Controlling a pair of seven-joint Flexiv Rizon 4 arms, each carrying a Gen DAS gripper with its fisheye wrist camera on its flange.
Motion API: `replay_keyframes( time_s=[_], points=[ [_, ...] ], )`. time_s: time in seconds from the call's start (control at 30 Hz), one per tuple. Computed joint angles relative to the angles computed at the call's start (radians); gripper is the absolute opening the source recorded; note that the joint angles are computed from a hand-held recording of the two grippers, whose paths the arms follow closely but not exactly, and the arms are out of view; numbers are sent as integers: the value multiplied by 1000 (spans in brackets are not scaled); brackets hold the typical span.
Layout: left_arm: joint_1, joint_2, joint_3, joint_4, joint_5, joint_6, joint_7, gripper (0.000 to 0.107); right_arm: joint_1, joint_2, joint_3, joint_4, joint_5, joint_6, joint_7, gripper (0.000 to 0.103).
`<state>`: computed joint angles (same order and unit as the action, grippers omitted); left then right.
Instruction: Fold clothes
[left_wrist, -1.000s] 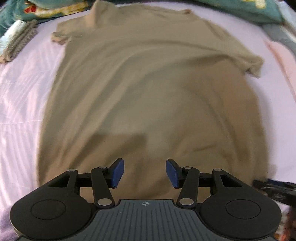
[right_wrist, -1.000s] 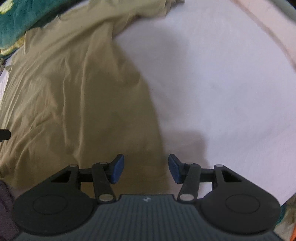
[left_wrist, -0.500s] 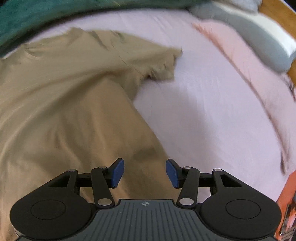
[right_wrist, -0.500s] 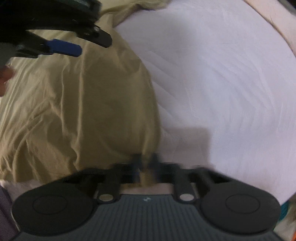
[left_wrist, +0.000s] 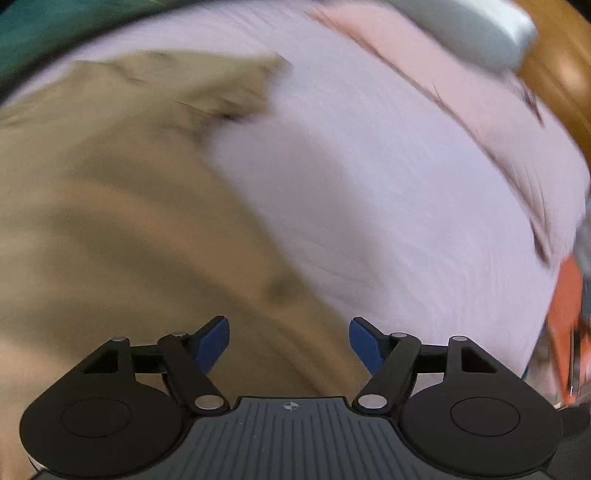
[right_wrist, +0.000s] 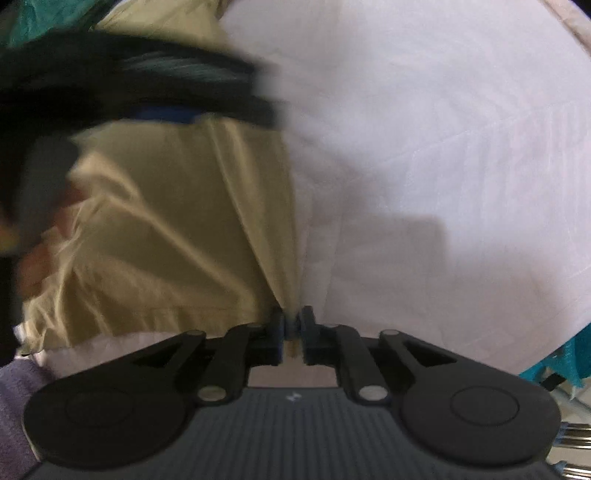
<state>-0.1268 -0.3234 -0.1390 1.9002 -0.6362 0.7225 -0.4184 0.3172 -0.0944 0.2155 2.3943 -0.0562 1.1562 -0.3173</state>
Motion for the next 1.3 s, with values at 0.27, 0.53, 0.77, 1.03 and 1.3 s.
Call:
replay_keyframes(
  time_s=[0.27,0.53,0.77,1.03,1.3],
  points=[
    [121,65,244,72,261,327,-380,73,-18,-22,-26,-7,-174,33,-7,52],
    [279,-18,232,4,397,178,-387,73,34,-153,-22,-161,-157,-46,-151,52],
    [312,-105,198,-65,361,88,-406,85,42,-175,-23,-211,-128,-127,-158,53],
    [327,-146,184,-176,352,-62,-392,39,57,-199,-17,-281,-110,-228,-174,27],
    [294,-185,253,-293,506,-196,-550,0,47,-179,26,-342,10,-370,-299,4]
  ],
)
